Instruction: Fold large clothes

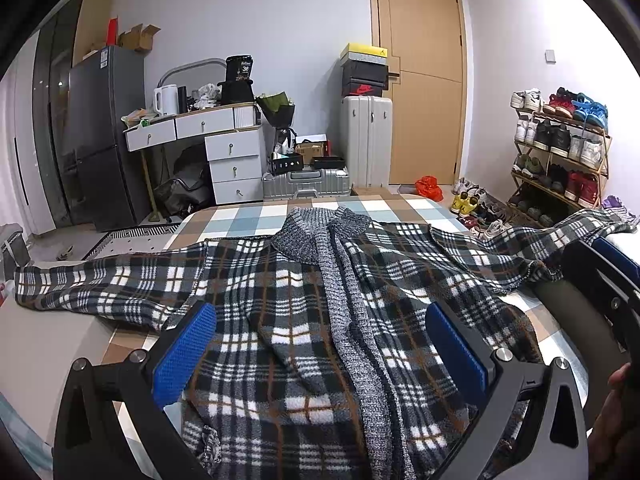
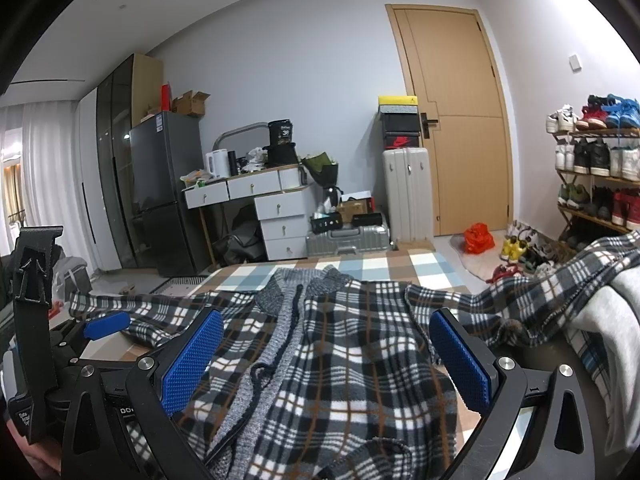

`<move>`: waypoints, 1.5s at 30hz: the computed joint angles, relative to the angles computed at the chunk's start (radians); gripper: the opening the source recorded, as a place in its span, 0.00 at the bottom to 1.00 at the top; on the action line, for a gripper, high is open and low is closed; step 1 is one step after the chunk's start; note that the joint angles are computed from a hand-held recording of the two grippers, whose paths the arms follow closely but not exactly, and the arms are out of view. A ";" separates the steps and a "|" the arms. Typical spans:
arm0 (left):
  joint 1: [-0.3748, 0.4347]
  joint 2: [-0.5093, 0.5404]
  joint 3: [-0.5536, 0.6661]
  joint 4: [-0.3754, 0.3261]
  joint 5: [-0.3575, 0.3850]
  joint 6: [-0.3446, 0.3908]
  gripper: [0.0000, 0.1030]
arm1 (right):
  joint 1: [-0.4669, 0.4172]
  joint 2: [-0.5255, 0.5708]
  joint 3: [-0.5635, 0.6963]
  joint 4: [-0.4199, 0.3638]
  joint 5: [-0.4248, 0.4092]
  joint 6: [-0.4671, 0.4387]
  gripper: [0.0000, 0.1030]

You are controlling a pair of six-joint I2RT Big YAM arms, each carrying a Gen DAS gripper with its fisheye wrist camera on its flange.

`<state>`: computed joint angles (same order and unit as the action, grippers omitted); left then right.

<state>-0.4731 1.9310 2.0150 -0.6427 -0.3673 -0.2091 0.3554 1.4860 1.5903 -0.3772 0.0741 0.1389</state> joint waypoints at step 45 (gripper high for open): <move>0.013 0.018 0.041 -0.066 0.129 0.000 0.99 | -0.612 0.353 0.790 -0.833 -0.276 0.428 1.00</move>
<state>-0.4602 1.9494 2.0561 -0.7091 -0.2382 -0.2087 -0.2565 1.8393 2.3802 -1.2100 -0.2016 0.5666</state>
